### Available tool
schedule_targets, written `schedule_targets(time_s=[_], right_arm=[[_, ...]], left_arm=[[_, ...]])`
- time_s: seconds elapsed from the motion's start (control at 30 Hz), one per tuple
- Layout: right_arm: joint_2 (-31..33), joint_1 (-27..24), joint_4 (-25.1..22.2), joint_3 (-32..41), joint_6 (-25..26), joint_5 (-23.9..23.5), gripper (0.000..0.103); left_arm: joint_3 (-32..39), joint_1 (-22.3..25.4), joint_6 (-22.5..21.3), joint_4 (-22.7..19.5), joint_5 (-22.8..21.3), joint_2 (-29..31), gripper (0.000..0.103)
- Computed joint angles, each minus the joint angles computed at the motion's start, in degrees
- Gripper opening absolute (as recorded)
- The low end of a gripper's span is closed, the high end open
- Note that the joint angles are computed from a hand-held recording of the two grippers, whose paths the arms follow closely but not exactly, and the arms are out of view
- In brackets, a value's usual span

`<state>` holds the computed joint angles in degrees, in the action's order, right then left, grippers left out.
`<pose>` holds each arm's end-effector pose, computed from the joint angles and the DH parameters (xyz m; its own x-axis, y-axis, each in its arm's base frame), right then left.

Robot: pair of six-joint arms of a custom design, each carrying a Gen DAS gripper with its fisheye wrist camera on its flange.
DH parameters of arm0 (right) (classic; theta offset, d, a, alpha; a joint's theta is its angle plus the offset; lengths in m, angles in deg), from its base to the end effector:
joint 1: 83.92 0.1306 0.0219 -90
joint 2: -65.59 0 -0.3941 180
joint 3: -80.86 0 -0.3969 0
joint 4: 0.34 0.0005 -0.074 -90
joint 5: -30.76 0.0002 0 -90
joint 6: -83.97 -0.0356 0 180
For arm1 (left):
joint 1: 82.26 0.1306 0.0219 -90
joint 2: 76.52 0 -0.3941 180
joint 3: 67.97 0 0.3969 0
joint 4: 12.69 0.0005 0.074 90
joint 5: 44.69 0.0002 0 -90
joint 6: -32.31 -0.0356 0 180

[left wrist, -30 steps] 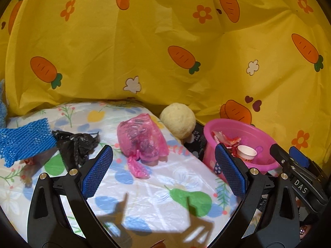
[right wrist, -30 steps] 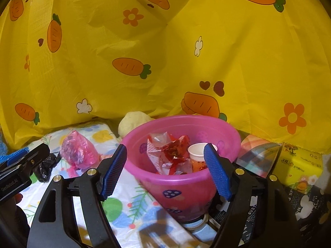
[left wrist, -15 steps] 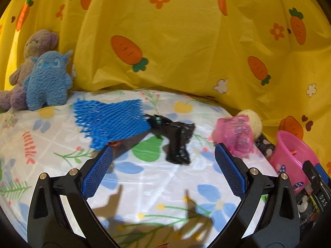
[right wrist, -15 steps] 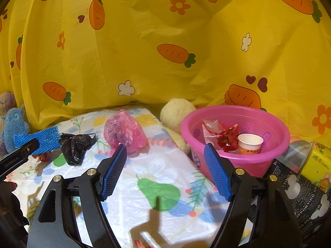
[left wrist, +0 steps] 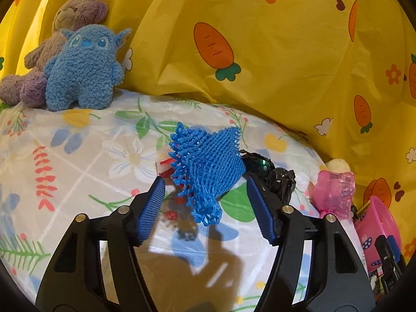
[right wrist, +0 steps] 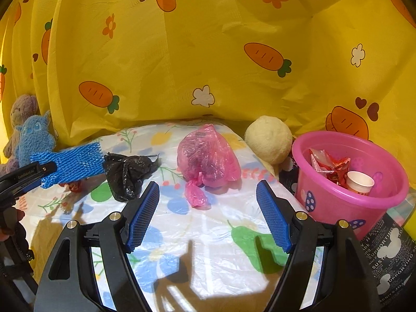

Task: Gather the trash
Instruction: 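Move both open tools back over the mesh sleeve and pink bag, then close the left tool on the blue mesh sleeve while the right tool grasps the pink bag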

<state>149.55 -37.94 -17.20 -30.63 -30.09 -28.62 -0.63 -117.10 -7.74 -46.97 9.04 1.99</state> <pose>0.3270 0.3116 0.3607 -0.4695 0.0190 -0.8827 -0.1405 0.9854 0.0960 0.3439 -0.2143 0.3666 -0.4682 -0.4261 -0.7741 -0.3705 0.8900 -0.2657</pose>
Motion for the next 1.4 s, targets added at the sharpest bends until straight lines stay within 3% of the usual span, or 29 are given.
schedule_targets(time_s=[0.17,0.23,0.3,0.5,0.67,0.8,1.03,1.1,1.23,1.33,1.4], right_arm=[[2.2,0.1,-0.4,2.3,1.2,-0.4,0.075],[3.1,-0.2,-0.6,3.3,1.7,-0.8,0.075],[4.1,-0.6,-1.1,4.5,1.4,-1.3,0.075],[7.1,-1.9,-2.5,7.8,2.0,-1.9,0.075],[10.5,-3.1,-4.4,11.1,1.9,-1.9,0.075],[13.7,-4.4,-6.3,14.3,1.5,-2.4,0.075],[18.9,-6.3,-10.7,19.7,0.8,-4.1,0.074],[19.8,-6.5,-12.0,20.5,0.7,-4.6,0.062],[20.2,-7.1,-12.8,20.6,-0.2,-6.1,0.029],[19.9,-7.2,-12.0,19.9,0.3,-6.8,0.014],[19.4,-7.1,-11.1,19.2,0.5,-6.6,0.01]], left_arm=[[0.2,2.0,-0.6,1.5,4.4,1.3,0.035],[0.0,2.0,-1.2,2.2,4.9,1.4,0.019],[-0.5,1.8,-2.1,3.6,5.2,1.2,0.011],[-1.7,0.6,-4.1,7.6,3.3,0.1,0.006],[-3.9,-1.9,-8.0,14.9,-2.4,-2.0,0.006],[-3.8,-2.7,-9.1,15.3,-6.1,-1.8,0.006],[-3.5,-2.7,-9.2,14.1,-6.8,-1.5,0.006],[-3.5,-2.7,-9.2,14.0,-6.7,-1.4,0.006],[-3.3,-2.8,-9.1,13.7,-6.9,-1.2,0.006],[-3.4,-2.6,-9.2,13.7,-6.2,-1.1,0.006],[-3.3,-2.7,-9.4,13.7,-6.2,-1.0,0.006]])
